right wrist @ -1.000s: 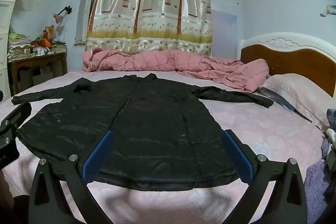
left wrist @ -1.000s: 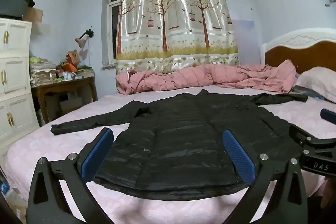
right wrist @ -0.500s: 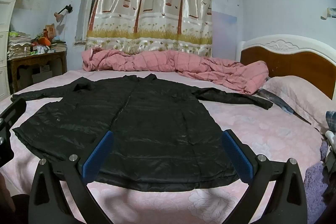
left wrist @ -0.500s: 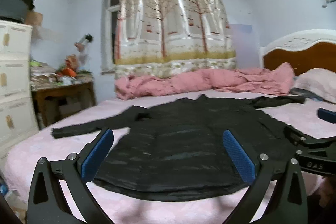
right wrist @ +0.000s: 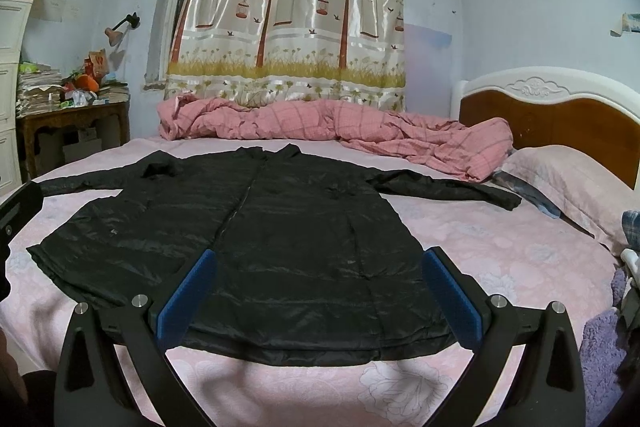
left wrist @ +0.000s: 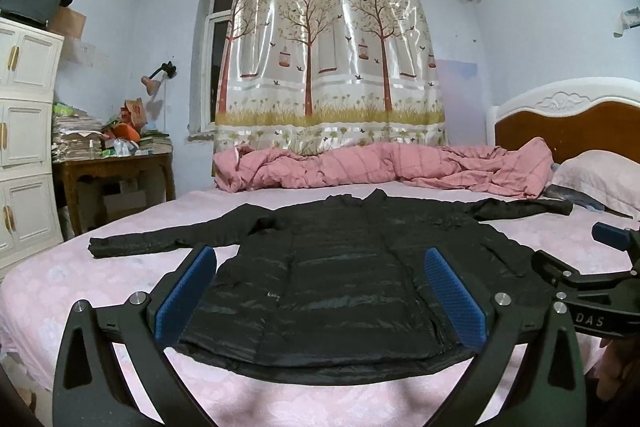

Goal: Fold large clothes

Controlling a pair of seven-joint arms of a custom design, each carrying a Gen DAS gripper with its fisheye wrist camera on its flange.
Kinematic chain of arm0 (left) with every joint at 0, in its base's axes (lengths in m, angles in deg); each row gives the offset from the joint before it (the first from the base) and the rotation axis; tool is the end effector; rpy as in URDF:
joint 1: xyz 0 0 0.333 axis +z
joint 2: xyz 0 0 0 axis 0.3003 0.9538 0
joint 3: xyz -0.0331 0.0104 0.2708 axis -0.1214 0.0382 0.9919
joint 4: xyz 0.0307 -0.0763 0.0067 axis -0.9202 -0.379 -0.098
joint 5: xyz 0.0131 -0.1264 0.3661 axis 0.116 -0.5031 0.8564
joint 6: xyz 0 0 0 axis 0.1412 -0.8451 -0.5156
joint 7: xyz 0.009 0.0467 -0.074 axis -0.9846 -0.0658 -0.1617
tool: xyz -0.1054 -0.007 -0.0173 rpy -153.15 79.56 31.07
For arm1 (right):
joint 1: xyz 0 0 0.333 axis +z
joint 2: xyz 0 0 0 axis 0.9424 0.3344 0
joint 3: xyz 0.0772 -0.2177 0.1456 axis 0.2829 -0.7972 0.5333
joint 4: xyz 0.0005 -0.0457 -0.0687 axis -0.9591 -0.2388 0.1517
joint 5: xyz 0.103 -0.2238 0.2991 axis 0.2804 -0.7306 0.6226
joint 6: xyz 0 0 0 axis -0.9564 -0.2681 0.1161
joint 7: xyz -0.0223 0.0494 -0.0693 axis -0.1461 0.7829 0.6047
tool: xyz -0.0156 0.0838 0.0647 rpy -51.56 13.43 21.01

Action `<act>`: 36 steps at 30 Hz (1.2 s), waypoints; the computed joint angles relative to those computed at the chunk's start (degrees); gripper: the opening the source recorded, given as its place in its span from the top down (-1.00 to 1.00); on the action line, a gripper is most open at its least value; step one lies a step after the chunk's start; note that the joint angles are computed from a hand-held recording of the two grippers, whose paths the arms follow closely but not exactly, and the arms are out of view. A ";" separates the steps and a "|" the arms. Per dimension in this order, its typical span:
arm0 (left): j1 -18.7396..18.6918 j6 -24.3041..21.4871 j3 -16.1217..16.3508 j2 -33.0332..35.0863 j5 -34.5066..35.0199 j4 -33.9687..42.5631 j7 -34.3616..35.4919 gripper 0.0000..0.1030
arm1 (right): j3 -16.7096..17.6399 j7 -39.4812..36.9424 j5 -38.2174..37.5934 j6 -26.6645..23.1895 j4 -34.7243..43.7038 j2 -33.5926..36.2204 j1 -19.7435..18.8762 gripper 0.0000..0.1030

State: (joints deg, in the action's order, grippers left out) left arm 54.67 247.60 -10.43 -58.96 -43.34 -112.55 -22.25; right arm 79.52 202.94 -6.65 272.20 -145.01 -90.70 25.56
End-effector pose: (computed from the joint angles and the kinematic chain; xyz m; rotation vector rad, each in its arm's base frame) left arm 0.3745 -0.2501 0.4819 -1.4239 1.0462 -0.8954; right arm 0.4383 0.2693 0.4816 -1.5924 1.2117 -0.9694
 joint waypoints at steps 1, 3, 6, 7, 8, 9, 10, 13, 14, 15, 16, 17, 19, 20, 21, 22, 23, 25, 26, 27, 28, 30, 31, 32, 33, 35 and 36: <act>-0.15 -0.13 0.18 0.06 0.06 -0.04 0.15 -1.00 | 0.45 0.06 0.10 0.15 0.11 -0.07 -0.54 -1.00; -0.10 0.03 0.21 0.06 0.21 -0.01 0.18 -1.00 | 0.49 0.23 0.25 0.10 0.18 -0.27 -0.51 -1.00; -0.36 -0.11 0.36 -0.09 0.40 -0.30 0.21 -1.00 | 0.07 0.27 0.21 -0.06 0.16 -0.33 -0.02 -1.00; -0.41 -0.08 0.39 -0.26 0.54 -0.37 0.27 -1.00 | -0.22 0.14 0.02 -0.01 0.04 -0.12 0.22 -1.00; -0.46 -0.21 0.39 -0.41 0.64 -0.37 0.37 -1.00 | -0.27 0.10 0.05 0.05 -0.07 -0.22 0.30 -1.00; -0.38 -0.23 0.27 -0.50 0.76 -0.31 0.43 -1.00 | -0.08 0.11 0.13 0.47 -0.19 -0.20 0.02 -1.00; -0.28 -0.36 0.08 -0.53 0.86 -0.17 0.50 -1.00 | -0.16 -0.05 0.15 0.71 -0.29 -0.17 0.09 -1.00; -0.23 -0.75 -0.11 -0.29 1.08 0.09 0.76 -1.00 | -0.88 -0.76 0.43 1.06 -0.90 -0.27 1.06 -1.00; -0.25 -0.77 -0.07 -0.30 1.13 0.09 0.74 -1.00 | -0.74 -0.99 0.61 0.95 -0.85 -0.32 0.98 -1.00; -0.18 -0.54 -0.07 -0.44 1.19 0.03 0.57 -1.00 | -0.83 -1.19 0.71 0.84 -0.89 -0.39 1.20 -1.00; -0.12 -0.53 -0.08 -0.42 1.21 0.12 0.57 -1.00 | -0.75 -1.26 0.85 1.20 -0.92 -0.11 1.05 -1.00; -0.21 -0.85 -0.05 -0.29 1.19 0.23 0.70 -1.00 | -0.69 -1.38 1.09 1.19 -0.87 -0.16 1.03 -1.00; 0.00 -0.60 -0.15 -0.35 1.35 0.21 0.54 -1.00 | 0.00 -1.45 1.58 1.67 -0.85 -0.29 0.42 -1.00; 0.00 -0.54 -0.16 -0.35 1.35 0.16 0.49 -1.00 | 0.16 -1.48 1.79 1.61 -0.79 -0.37 0.33 -1.00; 0.04 -0.66 -0.23 -0.33 1.32 0.20 0.47 -1.00 | 0.44 -1.58 1.81 1.54 -0.63 -0.31 0.07 -1.00; 0.03 -0.45 -0.22 -0.45 1.37 0.05 0.37 -1.00 | 0.22 -1.76 1.68 1.67 -0.78 -0.23 0.28 -1.00; 0.05 -0.26 -0.20 -0.48 1.40 -0.03 0.37 -1.00 | 0.32 -1.81 1.81 1.88 -0.86 -0.28 0.13 -1.00; 0.07 -0.38 -0.26 -0.63 1.35 -0.01 0.35 -1.00 | 0.39 -1.95 2.04 1.85 -0.83 -0.46 0.01 -1.00; 0.15 -0.29 -0.29 -0.80 1.36 -0.04 0.27 -1.00 | 0.29 -2.09 2.00 1.87 -0.79 -0.30 0.06 -1.00; 0.24 -0.16 -0.28 -0.89 1.34 -0.02 0.22 -1.00 | 0.40 -2.23 2.03 1.98 -0.80 -0.42 -0.11 -1.00; 0.43 -0.04 -0.38 -1.11 1.32 -0.04 0.08 -1.00 | 0.14 -2.33 2.03 1.83 -0.77 -0.13 0.20 -1.00; 0.84 0.08 -0.57 -1.41 1.19 -0.03 -0.11 -1.00 | 0.45 -2.57 2.10 1.98 -0.73 -0.10 -0.18 -1.00; 1.01 0.22 -0.64 -1.44 1.12 -0.06 -0.15 -1.00 | 0.44 -2.70 2.08 2.07 -0.72 0.07 -0.19 -1.00; 0.99 0.27 -0.72 -1.51 1.04 -0.14 -0.16 -1.00 | 0.59 -2.63 2.36 1.95 -0.73 -0.19 -0.17 -1.00; 1.07 0.32 -0.77 -1.55 0.95 -0.15 -0.17 -1.00 | 0.69 -2.63 2.44 1.92 -0.73 -0.32 -0.27 -1.00; 1.06 0.31 -0.79 -1.69 0.69 -0.38 -0.31 -1.00 | 0.76 -2.69 2.38 2.09 -0.76 -0.28 -0.38 -1.00; 0.74 0.13 -0.72 -1.84 0.55 -0.67 -0.38 -1.00 | 0.90 -2.63 2.54 1.98 -0.73 -0.55 -0.47 -1.00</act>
